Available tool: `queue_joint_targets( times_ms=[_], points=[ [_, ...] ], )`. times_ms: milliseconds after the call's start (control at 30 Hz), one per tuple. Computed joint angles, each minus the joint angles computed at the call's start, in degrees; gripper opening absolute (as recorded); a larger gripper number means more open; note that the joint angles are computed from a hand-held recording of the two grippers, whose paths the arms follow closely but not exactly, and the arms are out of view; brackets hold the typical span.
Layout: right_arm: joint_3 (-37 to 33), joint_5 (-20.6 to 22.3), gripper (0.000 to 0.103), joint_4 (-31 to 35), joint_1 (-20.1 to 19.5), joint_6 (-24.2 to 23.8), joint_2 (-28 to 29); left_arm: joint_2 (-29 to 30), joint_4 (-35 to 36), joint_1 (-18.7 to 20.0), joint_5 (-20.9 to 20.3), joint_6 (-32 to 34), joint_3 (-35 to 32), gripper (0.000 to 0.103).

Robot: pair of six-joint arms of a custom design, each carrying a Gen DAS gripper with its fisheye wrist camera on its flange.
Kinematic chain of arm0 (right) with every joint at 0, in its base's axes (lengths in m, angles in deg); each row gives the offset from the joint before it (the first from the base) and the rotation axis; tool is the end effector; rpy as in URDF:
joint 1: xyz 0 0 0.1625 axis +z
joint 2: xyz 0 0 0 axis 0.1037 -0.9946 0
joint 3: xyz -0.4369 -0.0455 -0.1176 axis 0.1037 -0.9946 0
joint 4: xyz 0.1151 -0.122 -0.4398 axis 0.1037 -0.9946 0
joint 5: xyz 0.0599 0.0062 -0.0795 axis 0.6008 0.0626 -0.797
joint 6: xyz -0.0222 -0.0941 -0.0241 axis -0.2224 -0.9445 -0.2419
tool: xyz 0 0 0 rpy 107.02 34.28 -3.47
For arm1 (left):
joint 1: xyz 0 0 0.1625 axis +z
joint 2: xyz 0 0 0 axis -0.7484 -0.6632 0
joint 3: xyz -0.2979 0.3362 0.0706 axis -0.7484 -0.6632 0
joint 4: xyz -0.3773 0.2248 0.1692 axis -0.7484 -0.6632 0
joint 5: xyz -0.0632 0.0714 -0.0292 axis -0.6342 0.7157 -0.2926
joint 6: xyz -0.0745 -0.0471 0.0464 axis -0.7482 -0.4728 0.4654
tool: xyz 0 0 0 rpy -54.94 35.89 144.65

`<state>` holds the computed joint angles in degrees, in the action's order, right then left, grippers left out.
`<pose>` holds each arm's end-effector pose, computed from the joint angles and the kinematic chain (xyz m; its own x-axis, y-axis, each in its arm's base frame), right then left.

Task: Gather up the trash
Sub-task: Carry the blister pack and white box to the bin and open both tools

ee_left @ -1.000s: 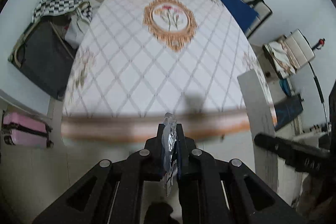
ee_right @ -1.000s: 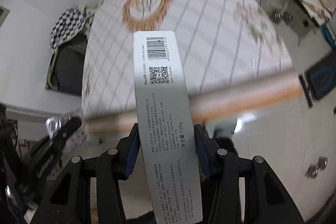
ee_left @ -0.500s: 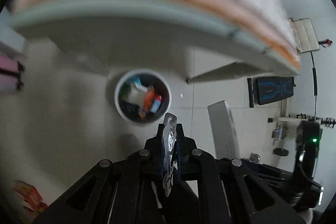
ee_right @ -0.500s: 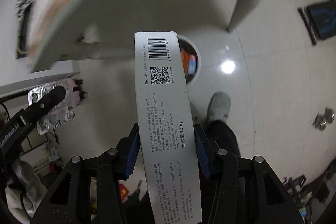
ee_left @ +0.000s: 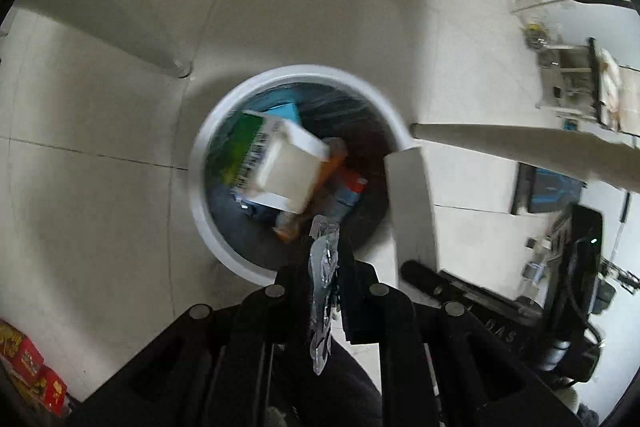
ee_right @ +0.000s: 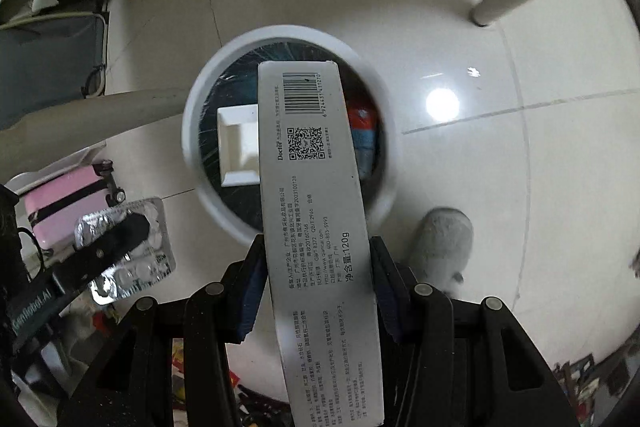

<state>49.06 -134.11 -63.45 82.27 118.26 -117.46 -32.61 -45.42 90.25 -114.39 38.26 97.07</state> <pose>0.0866 -0.3831 0.2651 -0.6030 0.7788 0.1727 0.7157 0.6238 -0.3142 -0.4243 -0.5691 0.0205 -0.8436 0.4085 -0.3484 0.2144 0.8512 0.4790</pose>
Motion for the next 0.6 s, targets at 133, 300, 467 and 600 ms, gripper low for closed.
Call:
queue_joint_targets(
  times_ms=[133, 300, 467, 600],
  points=[
    [1.1, 1.2, 0.055, -7.8, -3.8, -5.5, 3.6, -1.2, -1.3, 0.9, 1.9, -0.8, 2.0, 0.071],
    [0.8, -2.2, 0.088, -9.0, -1.7, -6.2, 4.3, -2.6, -0.9, 0.7, 4.3, -1.5, 2.3, 0.090],
    [-1.8, -10.3, 0.102, -0.7, 4.1, -1.9, 3.1, -3.9, 1.0, -2.3, 10.9, -0.3, 1.9, 0.091],
    [-4.1, -16.3, 0.103, 10.0, 9.6, 3.0, 0.4, -6.4, 5.0, -4.8, 14.2, -1.5, 1.9, 0.091]
  ],
)
